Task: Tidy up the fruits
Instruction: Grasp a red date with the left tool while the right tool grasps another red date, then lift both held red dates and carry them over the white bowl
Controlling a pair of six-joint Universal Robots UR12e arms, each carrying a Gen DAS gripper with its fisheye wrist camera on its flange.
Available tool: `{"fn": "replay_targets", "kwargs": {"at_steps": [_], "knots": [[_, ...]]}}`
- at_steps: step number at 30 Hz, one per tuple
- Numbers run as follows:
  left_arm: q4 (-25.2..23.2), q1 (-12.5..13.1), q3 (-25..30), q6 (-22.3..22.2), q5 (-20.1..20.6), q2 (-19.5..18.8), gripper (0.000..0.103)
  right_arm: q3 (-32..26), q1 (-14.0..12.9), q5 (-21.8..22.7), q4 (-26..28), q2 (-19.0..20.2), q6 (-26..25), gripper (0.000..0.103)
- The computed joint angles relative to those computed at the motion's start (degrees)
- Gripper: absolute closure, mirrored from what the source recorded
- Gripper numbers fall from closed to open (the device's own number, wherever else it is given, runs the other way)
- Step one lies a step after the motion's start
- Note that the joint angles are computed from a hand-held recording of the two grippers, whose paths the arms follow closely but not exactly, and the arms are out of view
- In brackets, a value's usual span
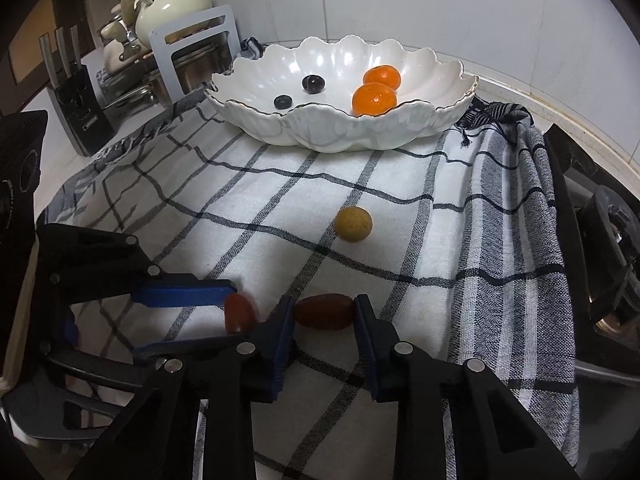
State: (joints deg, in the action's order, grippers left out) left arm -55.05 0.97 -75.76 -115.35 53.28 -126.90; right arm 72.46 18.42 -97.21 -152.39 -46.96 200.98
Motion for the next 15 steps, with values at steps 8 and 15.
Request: {"fn": "replay_targets", "kwargs": {"at_steps": [8, 15], "knots": [[3.3, 0.4, -1.5, -5.6, 0.6, 1.0, 0.076, 1.0, 0.2, -0.4, -1.6, -0.6, 0.1, 0.072], [8.6, 0.8, -3.2, -12.8, 0.6, 2.1, 0.076, 1.9, 0.4, -1.2, -3.7, -1.2, 0.2, 0.072]]}}
